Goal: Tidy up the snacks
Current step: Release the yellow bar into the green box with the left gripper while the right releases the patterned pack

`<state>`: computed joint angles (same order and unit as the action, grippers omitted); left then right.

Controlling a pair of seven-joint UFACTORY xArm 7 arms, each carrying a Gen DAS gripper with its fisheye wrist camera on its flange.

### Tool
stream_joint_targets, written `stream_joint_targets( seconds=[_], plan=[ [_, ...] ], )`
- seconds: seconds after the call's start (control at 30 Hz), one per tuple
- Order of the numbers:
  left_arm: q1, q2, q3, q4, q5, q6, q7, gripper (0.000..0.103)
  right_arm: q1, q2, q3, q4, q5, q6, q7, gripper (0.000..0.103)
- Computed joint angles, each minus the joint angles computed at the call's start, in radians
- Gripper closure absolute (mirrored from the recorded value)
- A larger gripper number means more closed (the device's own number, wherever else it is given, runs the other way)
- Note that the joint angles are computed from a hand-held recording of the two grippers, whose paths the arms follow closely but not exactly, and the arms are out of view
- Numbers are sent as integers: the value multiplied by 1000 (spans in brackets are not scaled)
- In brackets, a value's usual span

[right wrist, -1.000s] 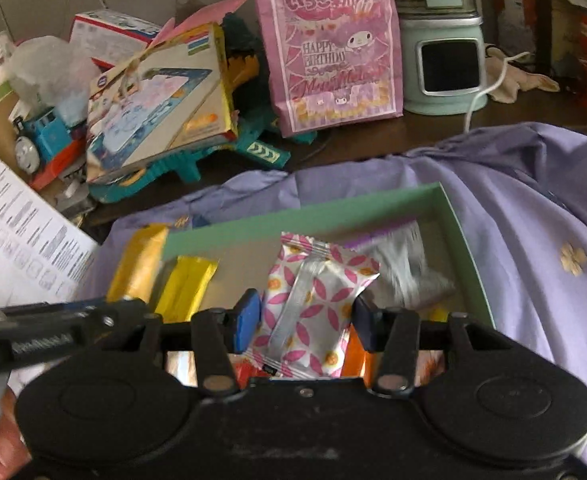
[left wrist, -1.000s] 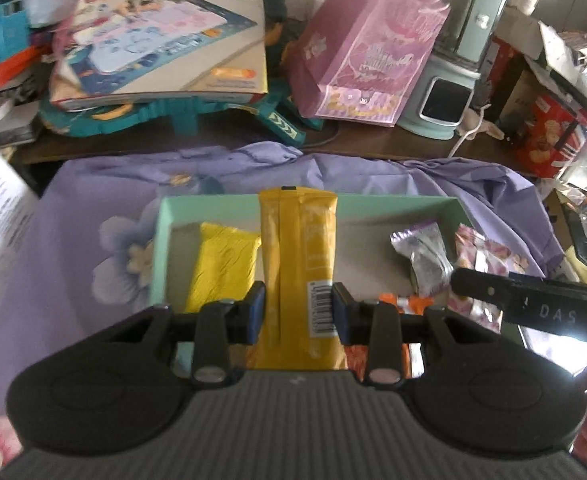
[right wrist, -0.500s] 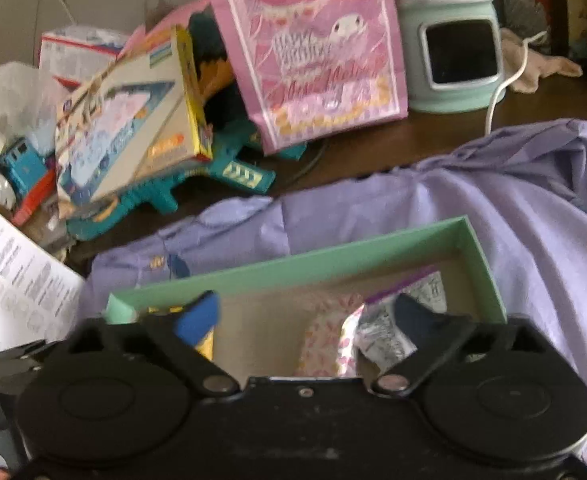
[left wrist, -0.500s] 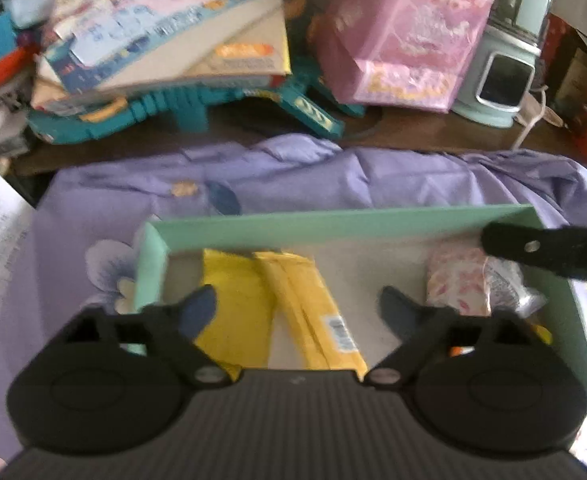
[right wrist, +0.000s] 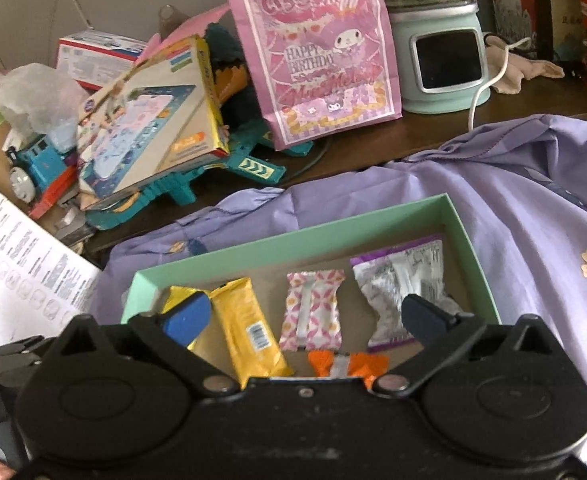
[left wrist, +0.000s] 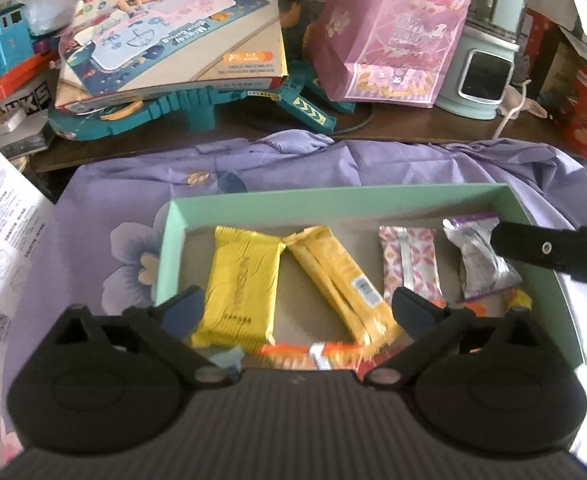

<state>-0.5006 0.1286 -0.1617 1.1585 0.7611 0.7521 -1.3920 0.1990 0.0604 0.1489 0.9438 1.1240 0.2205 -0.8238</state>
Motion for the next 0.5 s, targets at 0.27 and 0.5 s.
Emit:
stream_joint_targets(
  seconds=[0.27,0.5],
  plan=[
    [-12,-169,-74,-167,-24,61,-74,0,67,-193,-38,-180,66,-12,-86,0],
    [2,-294,-150,-316,-104,62,-140,0,110,-333,-101,-310,-104,113,103,0]
  ],
)
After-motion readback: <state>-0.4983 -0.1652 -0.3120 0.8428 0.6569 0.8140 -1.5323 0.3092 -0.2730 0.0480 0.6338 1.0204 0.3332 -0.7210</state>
